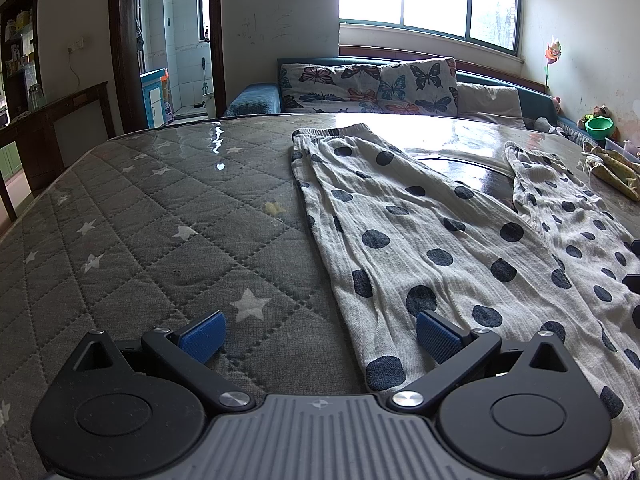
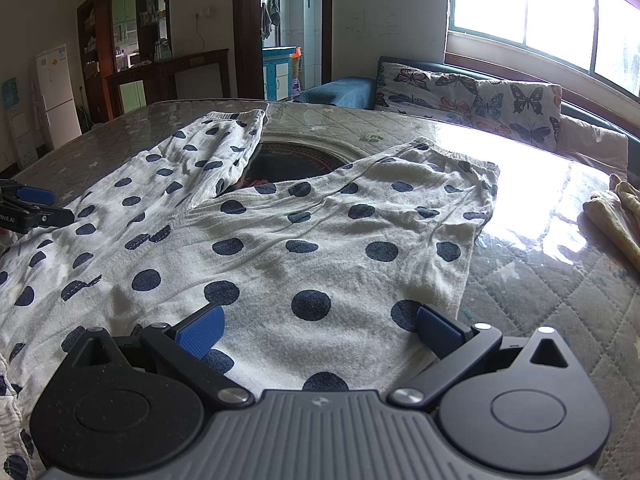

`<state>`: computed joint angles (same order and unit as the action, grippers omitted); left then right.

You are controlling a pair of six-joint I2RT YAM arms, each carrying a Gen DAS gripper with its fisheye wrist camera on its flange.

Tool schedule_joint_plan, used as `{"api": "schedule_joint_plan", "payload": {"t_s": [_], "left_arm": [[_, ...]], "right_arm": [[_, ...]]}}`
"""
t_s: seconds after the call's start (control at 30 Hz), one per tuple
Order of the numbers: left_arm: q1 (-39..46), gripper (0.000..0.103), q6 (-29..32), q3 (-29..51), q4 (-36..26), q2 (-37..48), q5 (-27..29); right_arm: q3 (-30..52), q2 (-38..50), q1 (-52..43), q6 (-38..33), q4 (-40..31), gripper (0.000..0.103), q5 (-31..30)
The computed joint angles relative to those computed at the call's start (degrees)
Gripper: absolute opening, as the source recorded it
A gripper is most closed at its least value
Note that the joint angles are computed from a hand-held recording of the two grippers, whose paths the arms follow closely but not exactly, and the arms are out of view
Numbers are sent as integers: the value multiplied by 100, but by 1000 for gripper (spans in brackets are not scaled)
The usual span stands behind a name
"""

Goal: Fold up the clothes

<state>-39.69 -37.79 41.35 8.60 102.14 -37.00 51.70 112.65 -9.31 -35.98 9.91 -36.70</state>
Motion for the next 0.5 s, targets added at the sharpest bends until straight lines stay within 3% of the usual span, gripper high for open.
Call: {"api": "schedule_joint_plan", "payload": {"t_s": [0.5], "left_arm": [[16, 103, 14, -7, 17, 7, 10]], "right_arm": [[165, 80, 26, -70, -119, 103, 40]]}}
